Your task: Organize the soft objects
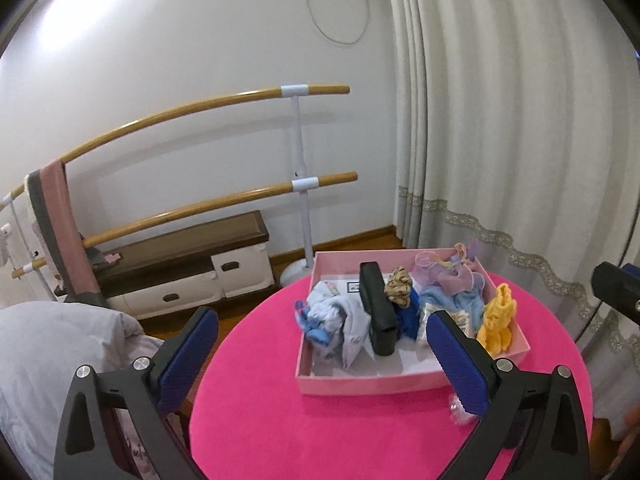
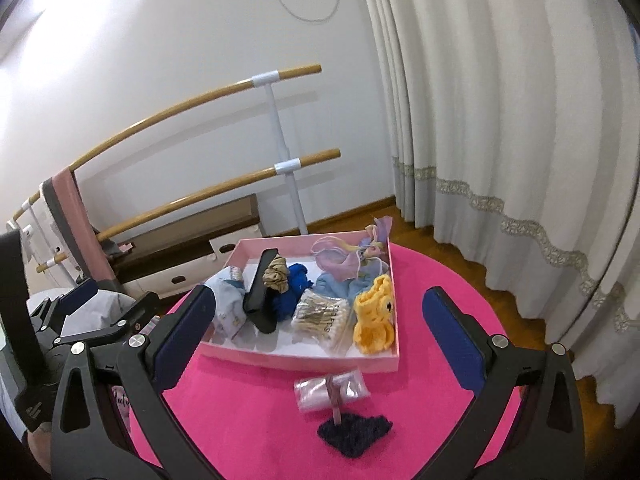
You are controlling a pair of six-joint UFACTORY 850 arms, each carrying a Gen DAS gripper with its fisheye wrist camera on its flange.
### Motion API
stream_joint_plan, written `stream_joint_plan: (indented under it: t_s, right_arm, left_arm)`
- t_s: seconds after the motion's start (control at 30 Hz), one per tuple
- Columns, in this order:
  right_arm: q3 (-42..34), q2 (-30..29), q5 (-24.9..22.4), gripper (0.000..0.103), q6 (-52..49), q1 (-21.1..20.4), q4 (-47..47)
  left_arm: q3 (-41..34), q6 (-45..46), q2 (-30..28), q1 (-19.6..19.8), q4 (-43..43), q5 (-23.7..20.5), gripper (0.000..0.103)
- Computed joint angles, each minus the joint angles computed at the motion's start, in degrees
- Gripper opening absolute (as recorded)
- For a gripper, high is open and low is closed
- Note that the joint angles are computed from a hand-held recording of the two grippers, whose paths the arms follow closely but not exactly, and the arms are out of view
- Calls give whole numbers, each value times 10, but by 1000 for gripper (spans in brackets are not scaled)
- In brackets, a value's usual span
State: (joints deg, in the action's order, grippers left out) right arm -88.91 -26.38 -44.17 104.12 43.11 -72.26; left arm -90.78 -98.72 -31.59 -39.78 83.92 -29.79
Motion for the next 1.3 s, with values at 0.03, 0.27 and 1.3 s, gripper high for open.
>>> stream_joint_plan:
  t_s: [0.03,0.27,1.3]
  right_arm:
    - [3,3,-8,103,-2,5,0]
    - [54,38,-42,103,55,42,-37]
    - [115,54,-111,103,65,85,7]
  left_arm:
    - [20,-20,14,-3,14,-1,103]
    - [110,-82,77,-24,57,-15,103]
    - [237,-113,175,-75,43,-53,103]
